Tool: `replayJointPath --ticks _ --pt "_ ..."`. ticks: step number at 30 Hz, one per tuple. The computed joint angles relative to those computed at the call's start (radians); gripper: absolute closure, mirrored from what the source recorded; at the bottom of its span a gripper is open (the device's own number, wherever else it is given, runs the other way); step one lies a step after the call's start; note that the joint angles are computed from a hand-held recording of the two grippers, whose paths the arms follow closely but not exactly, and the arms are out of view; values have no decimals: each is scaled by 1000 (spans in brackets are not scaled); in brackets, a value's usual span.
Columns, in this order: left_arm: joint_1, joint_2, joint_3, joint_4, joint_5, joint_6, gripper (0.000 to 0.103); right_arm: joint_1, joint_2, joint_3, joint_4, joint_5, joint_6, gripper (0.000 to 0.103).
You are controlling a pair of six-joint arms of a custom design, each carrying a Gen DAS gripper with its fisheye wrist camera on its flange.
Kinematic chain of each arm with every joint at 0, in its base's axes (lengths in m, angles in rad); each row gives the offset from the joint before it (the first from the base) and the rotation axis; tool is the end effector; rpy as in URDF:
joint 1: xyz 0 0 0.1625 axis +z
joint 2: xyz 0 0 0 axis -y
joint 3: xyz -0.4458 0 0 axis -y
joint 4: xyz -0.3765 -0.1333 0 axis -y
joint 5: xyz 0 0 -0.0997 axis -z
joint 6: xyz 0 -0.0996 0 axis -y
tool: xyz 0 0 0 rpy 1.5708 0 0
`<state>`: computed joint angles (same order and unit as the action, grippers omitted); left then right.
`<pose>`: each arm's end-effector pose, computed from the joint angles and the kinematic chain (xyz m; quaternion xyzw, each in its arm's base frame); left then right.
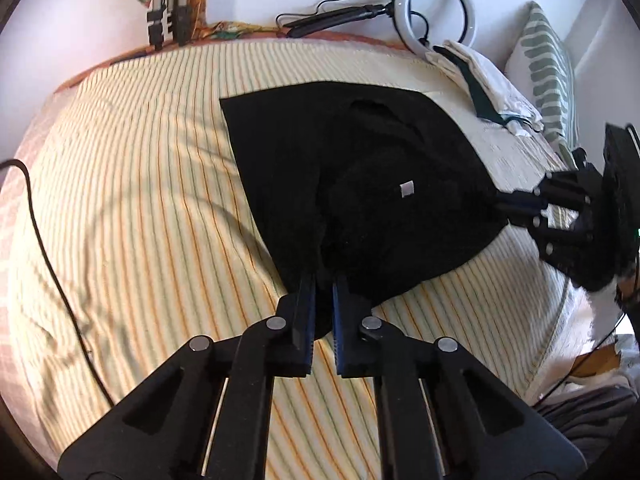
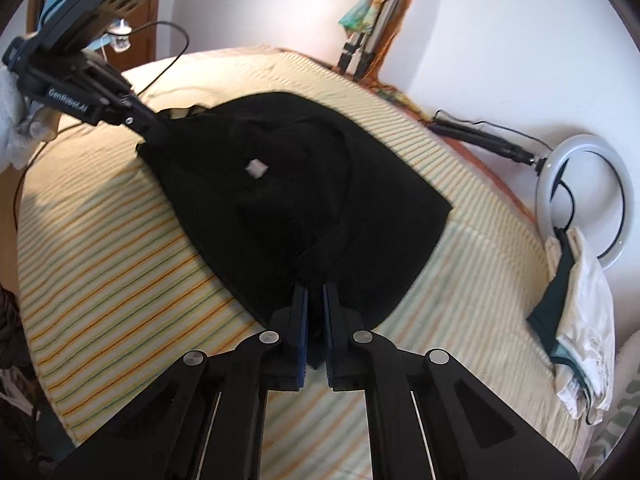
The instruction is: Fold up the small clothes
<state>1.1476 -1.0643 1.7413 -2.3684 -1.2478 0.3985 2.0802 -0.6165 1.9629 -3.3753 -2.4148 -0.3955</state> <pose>-0.1043 -0.6331 0.2347 0.3846 0.9071 -0.0615 0.1598 0.3275 -0.4656 0.0379 0.3048 -0.8397 0.2295 0.3865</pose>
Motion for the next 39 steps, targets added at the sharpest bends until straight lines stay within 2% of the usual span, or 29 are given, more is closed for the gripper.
replayJointPath --ticks 4,9,11,14,16,19,21,23,26,29,32,34,39 --pt "0 -21 2 24 -21 9 98 15 -36 29 -2 3 3 99" --pt "-8 -20 39 43 44 38 98 17 -38 52 33 -4 11 98" --pt "-6 -27 40 59 49 29 95 13 -58 63 87 11 49 95" --pt "0 -52 26 90 5 16 93 9 -108 93 97 75 95 94" --pt "2 -71 10 110 -44 18 93 2 -152 109 85 162 124 93" --pt "-3 -74 0 62 -76 12 93 -2 -154 91 50 195 137 93" --pt "-1 -62 -28 73 -122 -14 93 -14 -140 63 45 206 166 93" --pt "-6 -56 -31 52 -142 -10 93 -33 -133 48 51 249 195 93" --pt "-27 -24 -20 -7 -75 18 93 -52 -103 12 81 230 224 93" --pt "-26 27 -42 37 -24 31 93 -71 -93 2 136 212 258 93" --pt "-25 42 -12 38 17 62 93 -88 -105 23 170 226 284 93" --pt "-25 31 34 -19 27 89 93 -100 -121 52 175 252 319 92" --pt "-30 -18 106 -85 40 130 93 -88 -148 86 197 233 369 77"
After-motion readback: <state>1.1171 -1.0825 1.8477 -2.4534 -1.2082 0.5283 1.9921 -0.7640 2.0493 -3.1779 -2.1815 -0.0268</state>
